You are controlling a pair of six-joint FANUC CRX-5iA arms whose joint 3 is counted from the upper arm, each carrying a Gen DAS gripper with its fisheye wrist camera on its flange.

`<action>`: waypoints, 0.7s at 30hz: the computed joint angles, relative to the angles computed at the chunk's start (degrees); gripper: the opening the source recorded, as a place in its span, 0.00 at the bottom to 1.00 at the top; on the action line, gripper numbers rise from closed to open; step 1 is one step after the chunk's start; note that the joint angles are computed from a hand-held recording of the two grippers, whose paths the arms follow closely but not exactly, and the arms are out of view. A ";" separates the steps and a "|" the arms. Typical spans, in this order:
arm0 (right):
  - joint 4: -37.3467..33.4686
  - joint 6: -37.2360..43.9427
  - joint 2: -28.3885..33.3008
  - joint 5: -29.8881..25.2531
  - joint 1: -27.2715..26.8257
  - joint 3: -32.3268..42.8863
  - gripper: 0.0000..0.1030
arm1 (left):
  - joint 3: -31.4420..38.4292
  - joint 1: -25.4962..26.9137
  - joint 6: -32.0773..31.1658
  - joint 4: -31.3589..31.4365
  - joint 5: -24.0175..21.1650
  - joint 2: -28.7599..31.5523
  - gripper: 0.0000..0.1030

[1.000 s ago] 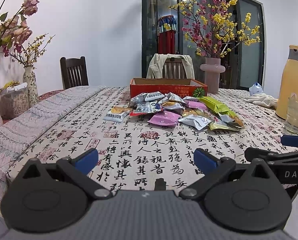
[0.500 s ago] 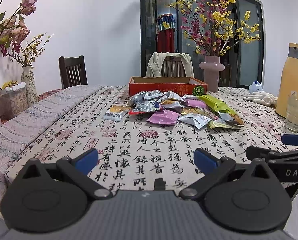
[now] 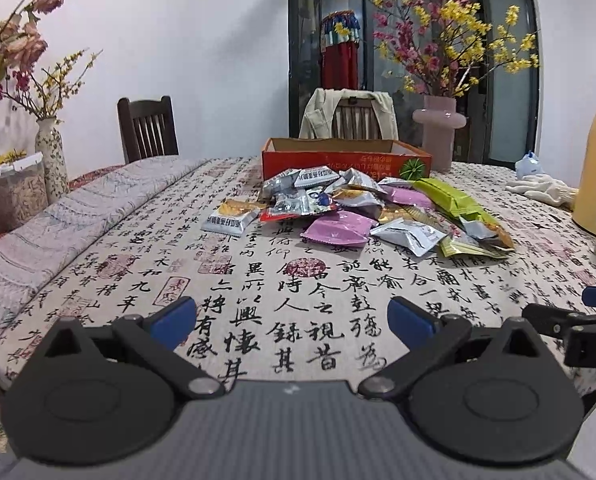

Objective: Organize snacks
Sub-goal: 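Grasp a pink packet with the left tool while the right tool grasps a gold crisp packet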

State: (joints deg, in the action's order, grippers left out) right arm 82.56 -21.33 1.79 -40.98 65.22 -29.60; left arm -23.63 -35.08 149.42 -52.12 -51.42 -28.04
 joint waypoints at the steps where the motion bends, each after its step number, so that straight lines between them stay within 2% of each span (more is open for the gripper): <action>1: -0.23 0.51 0.13 0.83 -0.61 0.28 1.00 | 0.25 1.08 -0.55 0.69 0.80 0.57 1.00; 5: -0.79 2.01 0.87 4.41 -3.62 1.81 1.00 | 0.98 7.04 -6.22 6.18 5.65 2.61 1.00; 8: -1.98 4.25 2.19 4.60 -4.98 3.91 0.99 | 1.06 12.64 -12.83 12.68 10.16 3.88 1.00; 11: -3.23 6.76 3.43 5.63 -6.97 6.16 0.90 | -0.77 20.59 -26.19 25.27 17.99 4.56 0.99; 13: -5.86 8.93 4.17 7.97 -8.81 8.09 0.85 | -1.64 25.23 -36.94 35.73 21.61 6.26 0.93; 15: -8.77 11.01 5.08 11.18 -10.93 10.07 0.83 | -1.03 27.93 -44.99 43.65 22.69 9.05 0.83; 17: -13.40 15.36 6.68 12.60 -12.14 12.81 0.81 | 0.31 29.79 -52.05 50.23 23.05 12.37 0.80; 21: -24.55 26.71 10.49 13.36 -13.76 19.04 0.77 | 5.61 30.39 -55.14 51.78 22.68 18.79 0.80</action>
State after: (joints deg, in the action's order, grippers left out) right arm 58.01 5.38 12.28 -27.62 51.46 -10.55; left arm -18.02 -4.69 94.28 -0.35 -28.74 -9.25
